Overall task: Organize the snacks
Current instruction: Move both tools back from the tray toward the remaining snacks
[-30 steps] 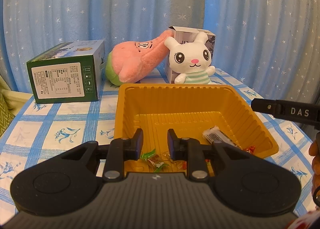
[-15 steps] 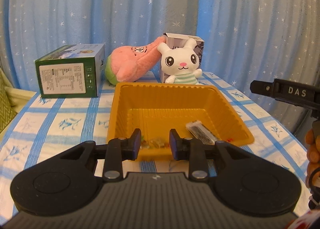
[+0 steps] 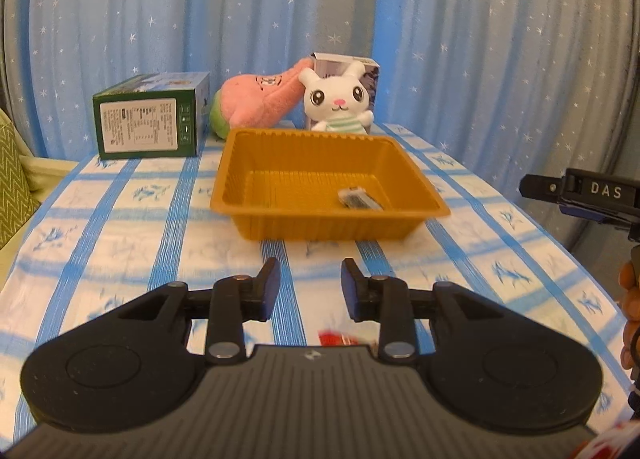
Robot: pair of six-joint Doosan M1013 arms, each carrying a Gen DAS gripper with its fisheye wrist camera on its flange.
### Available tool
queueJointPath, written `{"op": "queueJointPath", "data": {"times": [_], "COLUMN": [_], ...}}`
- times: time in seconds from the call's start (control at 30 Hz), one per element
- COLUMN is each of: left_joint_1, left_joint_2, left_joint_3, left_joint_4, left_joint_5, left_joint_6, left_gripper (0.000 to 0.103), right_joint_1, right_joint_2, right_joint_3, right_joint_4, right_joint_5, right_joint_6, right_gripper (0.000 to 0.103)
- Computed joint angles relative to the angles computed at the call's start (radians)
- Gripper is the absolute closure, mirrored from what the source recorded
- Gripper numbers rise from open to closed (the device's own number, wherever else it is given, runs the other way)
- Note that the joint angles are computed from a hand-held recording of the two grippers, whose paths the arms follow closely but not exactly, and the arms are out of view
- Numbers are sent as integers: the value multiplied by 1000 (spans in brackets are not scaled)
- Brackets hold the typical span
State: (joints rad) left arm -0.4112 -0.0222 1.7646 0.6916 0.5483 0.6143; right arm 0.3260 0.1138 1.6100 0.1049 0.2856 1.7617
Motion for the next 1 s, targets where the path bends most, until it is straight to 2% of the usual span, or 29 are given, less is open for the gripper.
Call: {"op": "queueJointPath", "data": {"times": [0.27,0.47,0.63,0.8,1.0], "left_joint_1": [-45,-71,-81,-83,-82], "left_joint_2": [-56,-79,-90,-91,-83], "left_joint_3": [59,89,103,109,106], "left_joint_4": [-6,4,-12,-5,-28], "left_joint_5": [57,80,94,93,107], "left_joint_6": [-18,-29,-21,-25,-17], "left_gripper": [71,70,69,63,63], "right_joint_1": [-2,8,13,16,16], "right_joint_2": [-87,-129,-128,-117,-106], "right_joint_3": [107,158,163,156,153], "right_joint_4": [-20,53,138,151,197], "right_joint_5": [60,91,138,148,175], "right_joint_6": [35,-61,-171,-177,-213], "right_gripper": [31,31,31,31,31]}}
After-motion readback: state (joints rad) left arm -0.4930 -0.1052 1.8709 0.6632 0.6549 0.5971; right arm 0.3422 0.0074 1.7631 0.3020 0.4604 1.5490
